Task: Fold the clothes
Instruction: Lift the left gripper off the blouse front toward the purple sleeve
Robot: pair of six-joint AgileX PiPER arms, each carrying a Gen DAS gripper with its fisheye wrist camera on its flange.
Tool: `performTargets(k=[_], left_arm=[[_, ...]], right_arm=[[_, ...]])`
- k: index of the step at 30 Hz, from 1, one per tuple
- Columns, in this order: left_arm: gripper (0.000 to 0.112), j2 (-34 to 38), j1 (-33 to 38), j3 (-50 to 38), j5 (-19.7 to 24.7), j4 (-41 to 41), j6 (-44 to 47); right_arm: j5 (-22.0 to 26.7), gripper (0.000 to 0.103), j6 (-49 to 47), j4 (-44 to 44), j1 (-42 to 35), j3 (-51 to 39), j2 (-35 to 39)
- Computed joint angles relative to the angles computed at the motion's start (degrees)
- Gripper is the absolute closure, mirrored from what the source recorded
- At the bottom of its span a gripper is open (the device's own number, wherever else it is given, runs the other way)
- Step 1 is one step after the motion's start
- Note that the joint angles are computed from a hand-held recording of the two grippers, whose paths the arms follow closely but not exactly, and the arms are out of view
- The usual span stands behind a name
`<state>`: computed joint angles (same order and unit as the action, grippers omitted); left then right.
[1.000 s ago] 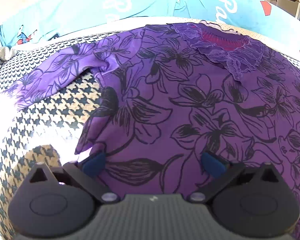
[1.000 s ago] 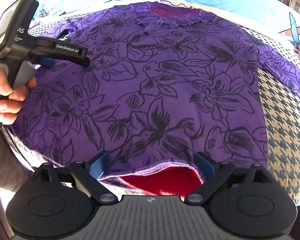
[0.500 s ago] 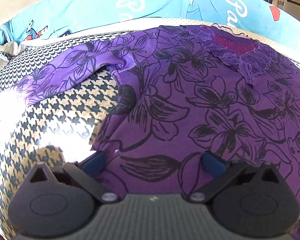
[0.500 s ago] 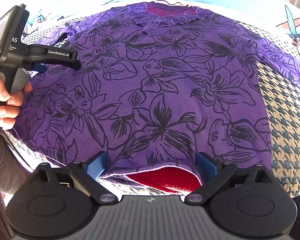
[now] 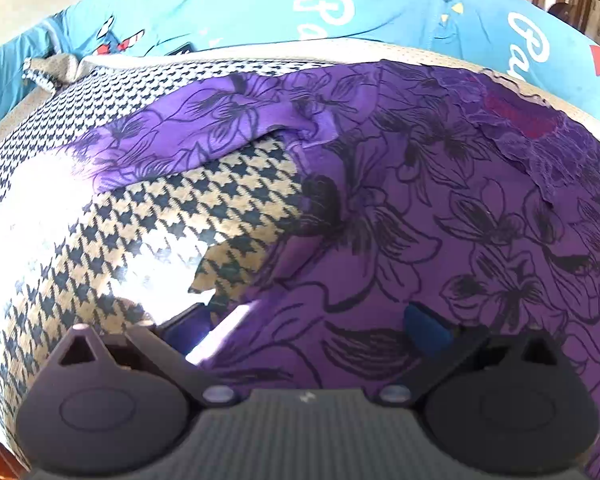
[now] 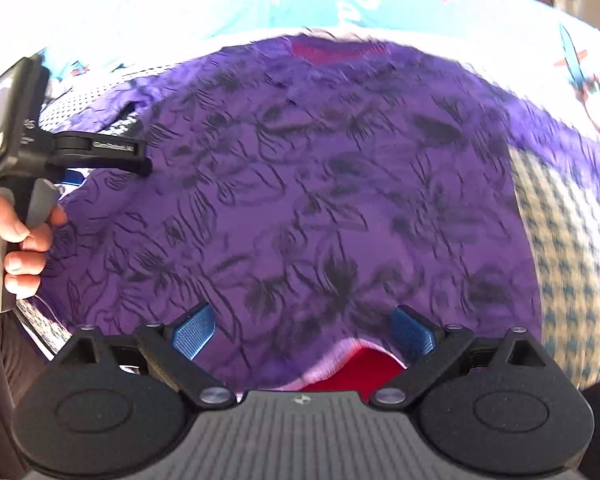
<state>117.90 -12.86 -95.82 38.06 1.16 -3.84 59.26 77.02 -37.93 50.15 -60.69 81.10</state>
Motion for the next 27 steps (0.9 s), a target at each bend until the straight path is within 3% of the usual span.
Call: performTargets(k=[6,11,14,21,27], left_arm=[[0.009,3.03,3.87,-5.5,2.17,-3.27,-0.31],[0.009,6.74,5.45,-12.31,5.47,-2.27,-4.06],[0.009,9.27,5.67,-16.67,7.18,-0.16,-7.4],[0.009,15.56,6.61,-27.48,10.56,2.25,-13.31],[0.009,24.47,7.29,-44.01,17.85,5.08,-17.36]], right_arm=[[-2.65,0.007,-6.74,-0.7,-4.5,-3.83,2.77],[-8.21,0.007,-3.77,-1.83,-7.51,-2.92,5.19],[-10.87,0.007,-3.47,2.28,-10.46,-2.88,6.56],[-9.07,0.006,-2.89,-0.44,-9.54,-4.27,9.56],[-9.91,0.0,-1.3,-1.95,-9.49,-3.18,10.04]])
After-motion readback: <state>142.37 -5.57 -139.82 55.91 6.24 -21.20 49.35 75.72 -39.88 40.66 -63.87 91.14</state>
